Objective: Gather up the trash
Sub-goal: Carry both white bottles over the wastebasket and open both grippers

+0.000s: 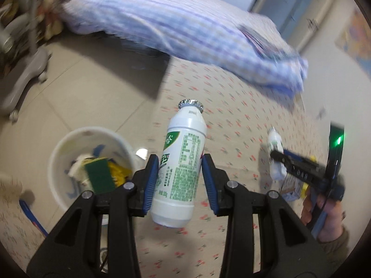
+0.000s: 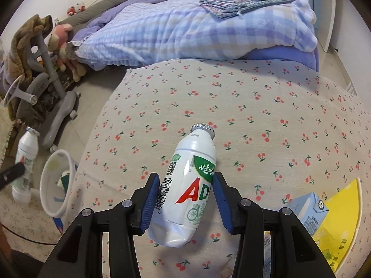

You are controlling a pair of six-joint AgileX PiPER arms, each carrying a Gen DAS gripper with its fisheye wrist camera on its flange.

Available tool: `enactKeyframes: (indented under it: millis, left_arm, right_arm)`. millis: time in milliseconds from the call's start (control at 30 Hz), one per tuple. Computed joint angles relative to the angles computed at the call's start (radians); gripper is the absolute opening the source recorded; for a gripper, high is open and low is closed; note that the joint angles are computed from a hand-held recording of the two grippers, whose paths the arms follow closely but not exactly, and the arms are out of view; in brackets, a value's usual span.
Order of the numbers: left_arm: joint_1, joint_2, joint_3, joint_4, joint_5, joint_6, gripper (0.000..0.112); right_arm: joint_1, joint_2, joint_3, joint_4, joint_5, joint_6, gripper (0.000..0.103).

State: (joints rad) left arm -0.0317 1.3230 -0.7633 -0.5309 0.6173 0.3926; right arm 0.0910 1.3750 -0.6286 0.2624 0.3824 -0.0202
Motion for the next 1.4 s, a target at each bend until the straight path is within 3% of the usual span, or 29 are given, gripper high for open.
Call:
enactKeyframes:
  millis: [133,267,467,733,867,1000,1100,1167,1300,1400]
  left_arm:
    - [0.283,-0.001,-0.002,-0.152,0.111,0.196,0.040]
    - [0.403,0.032,0.010,-0.158,0.111,0.223,0.040]
    - [0.400,0.087,0.025,-0.126,0.074,0.197,0.040]
    - [0.444,0.174,0.010,-0.124,0.085,0.165,0.041]
    - [0.430,0.216,0.007,-0.104,0.037,0.116,0.041]
    - [0.399,0.271,0.007,-0.094,-0.060,0.112,0.041]
    - [0.373,0.308,-0.005,0.037,-0.108,-0.013,0.042]
    - [0.381,0.305,-0.009,0.091,-0.107,-0.068,0.042]
    - [0.428,0.245,0.009,-0.037,-0.076,0.072,0.054]
    - [0.401,0.219,0.012,0.032,-0.099,0.006,0.054]
  right_arm:
    - [0.031,-0.019,0.005,0.040,-0.005,-0.024,0.048]
    - [0.060,-0.030,0.007,0.155,-0.001,-0.113,0.048]
    - [0.195,-0.033,-0.004,0.205,-0.015,-0.089,0.048]
    - [0.416,-0.012,-0.055,0.036,-0.059,0.136,0.048]
    - [0.486,0.025,-0.081,-0.028,-0.089,0.216,0.048]
    - [0.502,0.068,-0.110,0.056,-0.116,0.160,0.048]
    - [0.511,0.092,-0.130,0.134,-0.136,0.094,0.048]
    - [0.521,0.114,-0.151,0.149,-0.140,0.082,0.048]
    - [0.538,0.146,-0.183,0.167,-0.144,0.071,0.048]
    - [0.547,0.171,-0.202,0.192,-0.146,0.056,0.048]
